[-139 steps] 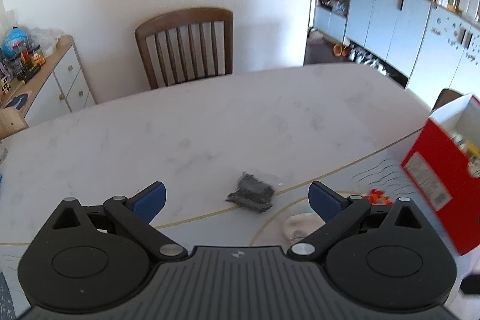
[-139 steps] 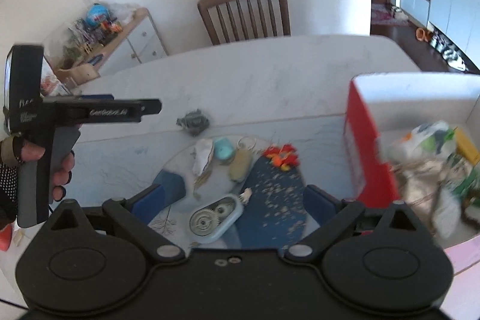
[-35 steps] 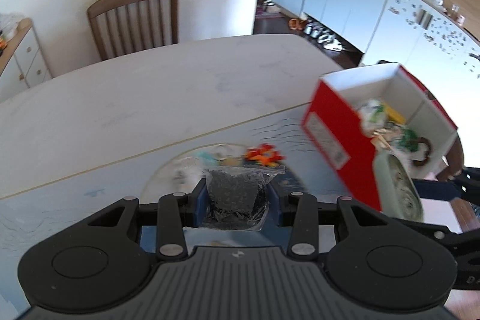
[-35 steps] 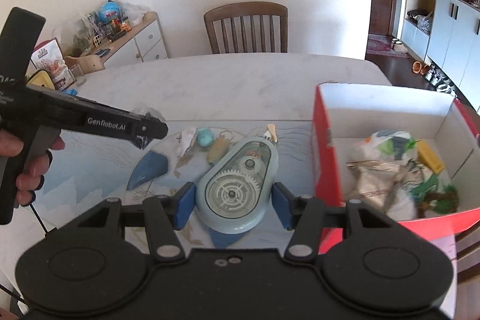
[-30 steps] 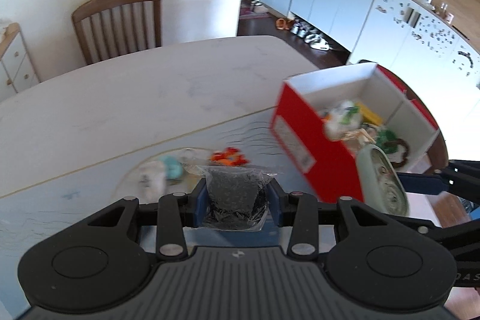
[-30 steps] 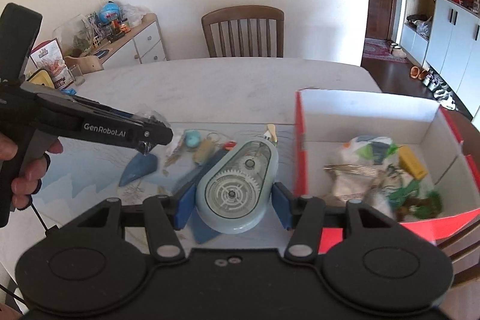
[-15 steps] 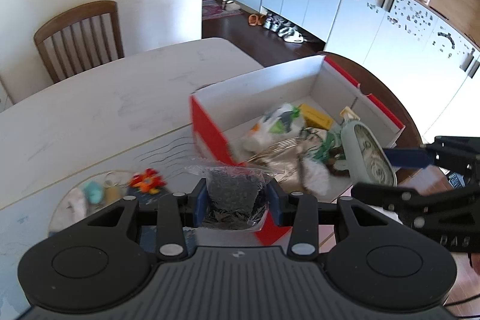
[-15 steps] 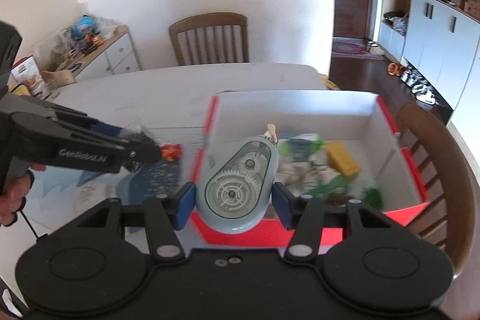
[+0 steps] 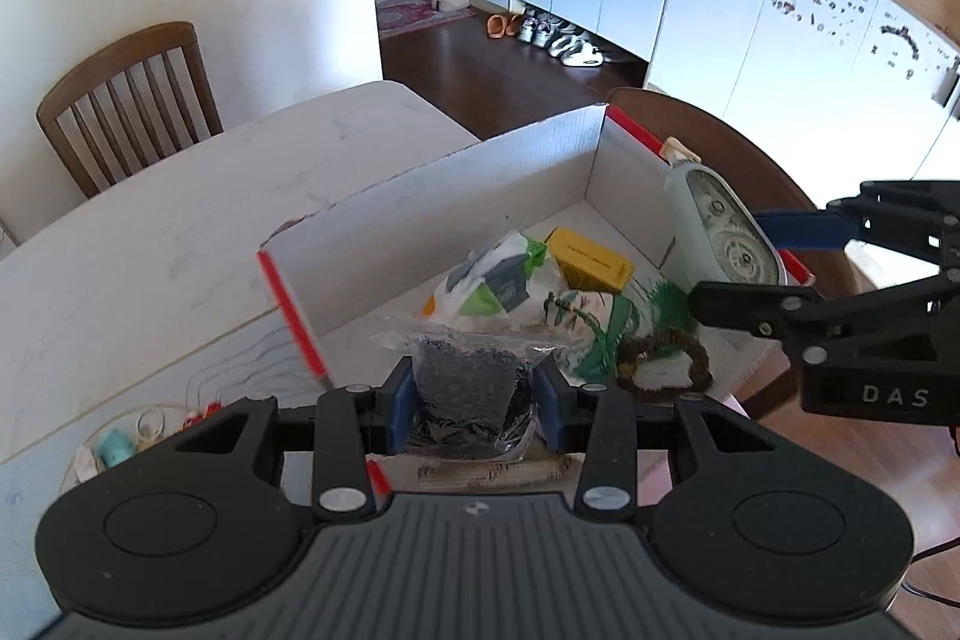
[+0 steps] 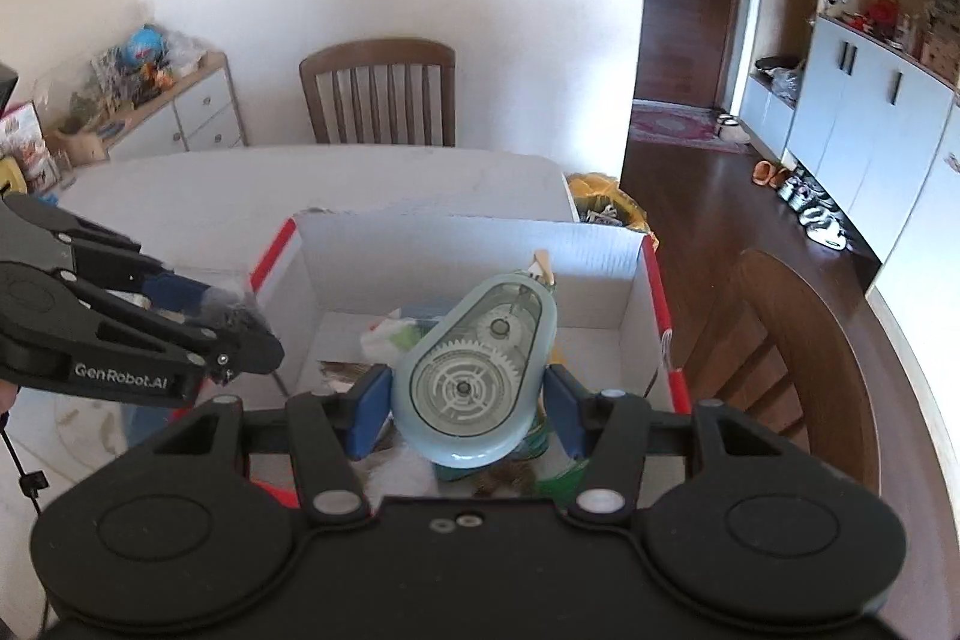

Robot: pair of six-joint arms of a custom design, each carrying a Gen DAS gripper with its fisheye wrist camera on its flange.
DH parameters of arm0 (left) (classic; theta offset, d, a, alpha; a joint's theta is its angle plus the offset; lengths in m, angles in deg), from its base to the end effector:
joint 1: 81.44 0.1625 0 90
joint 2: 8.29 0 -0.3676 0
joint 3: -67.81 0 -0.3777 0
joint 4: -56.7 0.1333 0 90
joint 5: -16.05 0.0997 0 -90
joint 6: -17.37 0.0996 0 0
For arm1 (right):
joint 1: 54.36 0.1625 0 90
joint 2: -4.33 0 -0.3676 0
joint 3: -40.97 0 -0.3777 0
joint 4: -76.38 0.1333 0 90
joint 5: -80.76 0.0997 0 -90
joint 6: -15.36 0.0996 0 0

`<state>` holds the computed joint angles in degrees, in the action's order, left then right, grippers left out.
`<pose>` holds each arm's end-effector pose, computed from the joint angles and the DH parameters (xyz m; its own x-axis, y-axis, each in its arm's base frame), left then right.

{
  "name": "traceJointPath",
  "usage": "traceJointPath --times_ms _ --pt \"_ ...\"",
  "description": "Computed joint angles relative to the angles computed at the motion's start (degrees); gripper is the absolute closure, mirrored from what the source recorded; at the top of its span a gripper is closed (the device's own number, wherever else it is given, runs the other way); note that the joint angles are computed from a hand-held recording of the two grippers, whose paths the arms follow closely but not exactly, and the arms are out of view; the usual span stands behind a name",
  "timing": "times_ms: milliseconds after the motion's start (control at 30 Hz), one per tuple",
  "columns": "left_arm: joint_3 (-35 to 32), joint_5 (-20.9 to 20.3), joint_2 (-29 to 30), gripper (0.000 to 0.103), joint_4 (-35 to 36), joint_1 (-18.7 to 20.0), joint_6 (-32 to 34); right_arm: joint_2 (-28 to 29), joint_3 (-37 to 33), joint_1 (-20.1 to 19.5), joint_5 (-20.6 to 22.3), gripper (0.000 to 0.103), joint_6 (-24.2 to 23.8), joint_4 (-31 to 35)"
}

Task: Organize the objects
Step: 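Carry the dark-granule bag and tape dispenser over the cardboard box, then lower both items into the box and open both tools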

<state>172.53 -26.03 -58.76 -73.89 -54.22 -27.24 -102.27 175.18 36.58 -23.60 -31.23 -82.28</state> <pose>-0.3816 -0.4293 0.0511 -0.7141 0.1692 -0.6793 0.5093 0.7912 -0.3384 0.1146 -0.3664 0.3324 -0.6585 -0.4468 0.6056 -0.7141 0.6249 -0.3154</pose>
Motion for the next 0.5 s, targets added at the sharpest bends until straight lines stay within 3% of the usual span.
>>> traceJointPath --times_ms 133,500 --pt "-2.98 -0.12 3.28 0.063 0.11 1.46 0.80 4.05 -1.88 -1.23 0.02 0.049 -3.11 -2.42" --pt "-8.13 -2.18 9.20 0.063 1.89 5.12 -0.36 13.00 -8.30 -2.77 -2.08 0.049 -5.77 3.12"
